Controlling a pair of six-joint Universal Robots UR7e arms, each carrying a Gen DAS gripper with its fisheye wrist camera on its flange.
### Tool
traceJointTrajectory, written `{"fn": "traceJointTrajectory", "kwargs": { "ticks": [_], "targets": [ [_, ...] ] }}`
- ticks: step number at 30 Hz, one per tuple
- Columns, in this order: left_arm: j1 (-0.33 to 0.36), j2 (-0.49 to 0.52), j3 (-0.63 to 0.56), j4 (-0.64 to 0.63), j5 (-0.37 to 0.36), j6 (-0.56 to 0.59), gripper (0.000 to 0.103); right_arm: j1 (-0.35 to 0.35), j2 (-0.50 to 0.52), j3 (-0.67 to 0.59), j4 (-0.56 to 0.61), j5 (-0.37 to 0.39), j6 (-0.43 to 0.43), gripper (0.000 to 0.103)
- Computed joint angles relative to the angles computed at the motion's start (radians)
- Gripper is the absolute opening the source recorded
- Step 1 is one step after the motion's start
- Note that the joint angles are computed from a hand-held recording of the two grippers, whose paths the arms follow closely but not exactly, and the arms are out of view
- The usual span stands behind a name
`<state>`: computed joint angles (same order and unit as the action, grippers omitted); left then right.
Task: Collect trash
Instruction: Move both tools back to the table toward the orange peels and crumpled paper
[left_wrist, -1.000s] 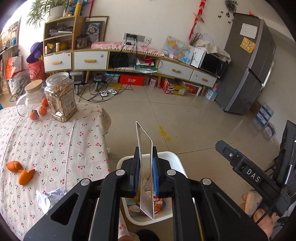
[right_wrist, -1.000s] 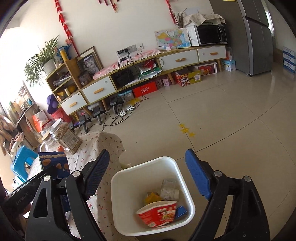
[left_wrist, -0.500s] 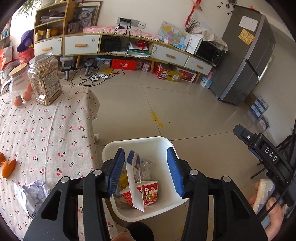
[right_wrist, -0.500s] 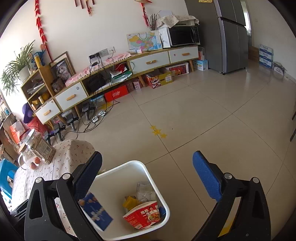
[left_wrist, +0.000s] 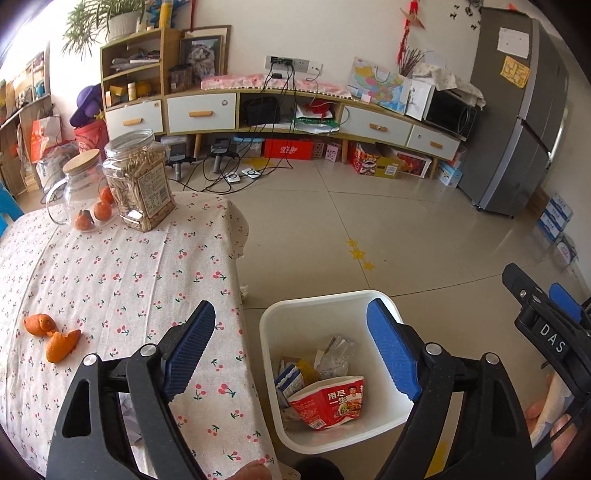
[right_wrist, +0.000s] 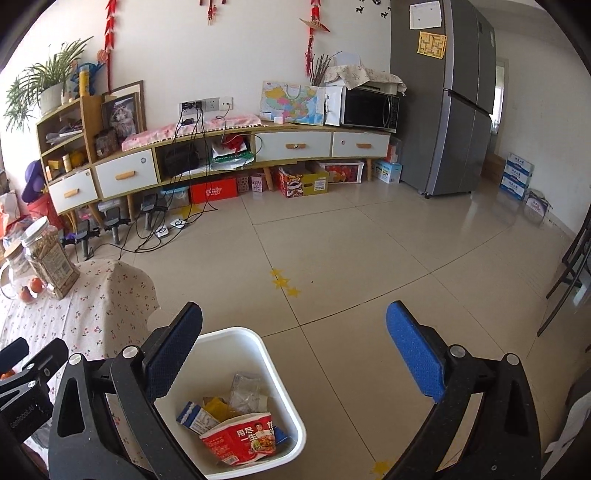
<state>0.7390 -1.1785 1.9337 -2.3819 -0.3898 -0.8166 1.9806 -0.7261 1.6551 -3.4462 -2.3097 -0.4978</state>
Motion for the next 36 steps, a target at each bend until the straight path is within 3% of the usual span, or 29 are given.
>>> {"fn": "traceJointTrajectory", "kwargs": {
  "ticks": [6,14,23,33,36],
  "targets": [
    [-0.015,-0.042,0.006,0.213,0.105,-0.167,0.088,0.03,0.036,-0.012,-0.034,-0.012,-0.063,0.096],
    [-0.012,-0.123,-0.004,0.551,0.145,-0.432,0.088,0.071,0.07,-0.021,-0.01,0.008,-0.081,0.096],
    [0.008,-0.208,-0.026,0.918,0.143,-0.725,0.088,0.123,0.128,-0.058,0.031,0.017,-0.102,0.096],
    [0.05,-0.28,-0.052,1.197,0.105,-0.916,0.088,0.166,0.178,-0.088,0.1,0.03,-0.114,0.096],
    [0.068,-0.303,-0.045,1.223,0.088,-0.934,0.088,0.175,0.187,-0.093,0.114,0.029,-0.118,0.096]
  ]
}}
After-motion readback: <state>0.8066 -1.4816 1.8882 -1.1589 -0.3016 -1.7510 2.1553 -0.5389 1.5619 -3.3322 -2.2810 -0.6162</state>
